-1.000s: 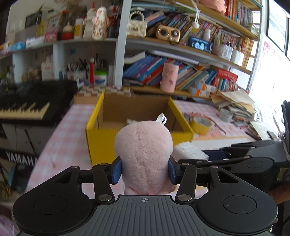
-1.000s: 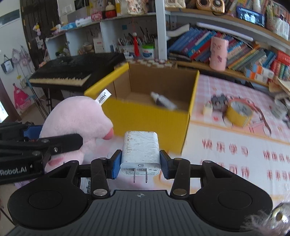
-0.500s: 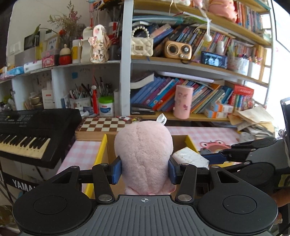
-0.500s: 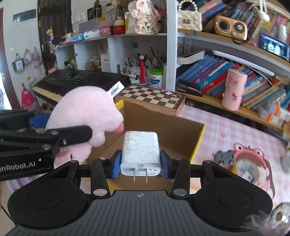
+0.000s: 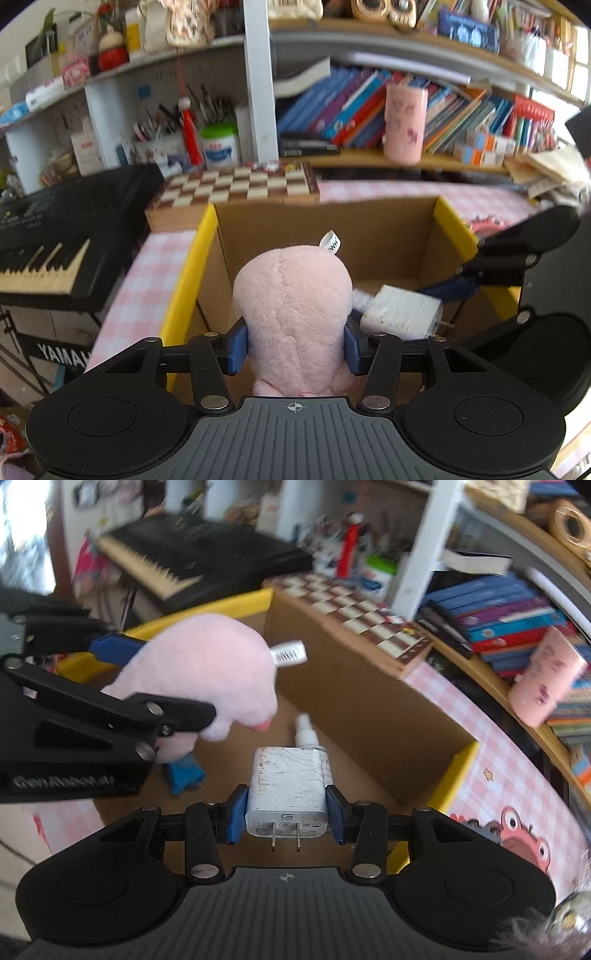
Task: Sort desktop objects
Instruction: 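Lower both tools into the yellow box and open both grippers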
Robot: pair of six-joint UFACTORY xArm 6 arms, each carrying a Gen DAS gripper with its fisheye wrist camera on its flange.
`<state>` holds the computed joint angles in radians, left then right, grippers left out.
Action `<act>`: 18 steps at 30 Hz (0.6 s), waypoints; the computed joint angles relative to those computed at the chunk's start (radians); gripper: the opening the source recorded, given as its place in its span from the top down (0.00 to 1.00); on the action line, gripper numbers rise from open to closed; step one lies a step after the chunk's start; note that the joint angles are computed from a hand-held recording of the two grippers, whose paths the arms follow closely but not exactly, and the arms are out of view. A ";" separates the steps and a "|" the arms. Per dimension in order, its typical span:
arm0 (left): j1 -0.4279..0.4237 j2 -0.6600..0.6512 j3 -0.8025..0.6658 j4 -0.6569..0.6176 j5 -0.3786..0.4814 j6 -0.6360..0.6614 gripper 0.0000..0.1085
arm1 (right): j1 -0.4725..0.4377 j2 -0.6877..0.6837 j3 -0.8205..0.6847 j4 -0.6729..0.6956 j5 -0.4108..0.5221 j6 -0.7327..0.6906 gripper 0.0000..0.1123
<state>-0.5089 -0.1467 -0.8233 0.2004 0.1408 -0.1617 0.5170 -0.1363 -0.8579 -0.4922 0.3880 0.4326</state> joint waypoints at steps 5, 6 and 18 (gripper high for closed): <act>-0.002 0.024 -0.015 0.009 0.055 -0.006 0.54 | 0.000 0.040 -0.030 0.109 0.034 -0.149 0.63; -0.003 0.026 -0.016 0.000 0.063 0.003 0.54 | -0.002 0.046 -0.036 0.124 0.043 -0.168 0.63; 0.001 0.042 -0.017 0.003 0.081 0.003 0.49 | 0.000 0.083 -0.075 0.181 0.100 -0.223 0.64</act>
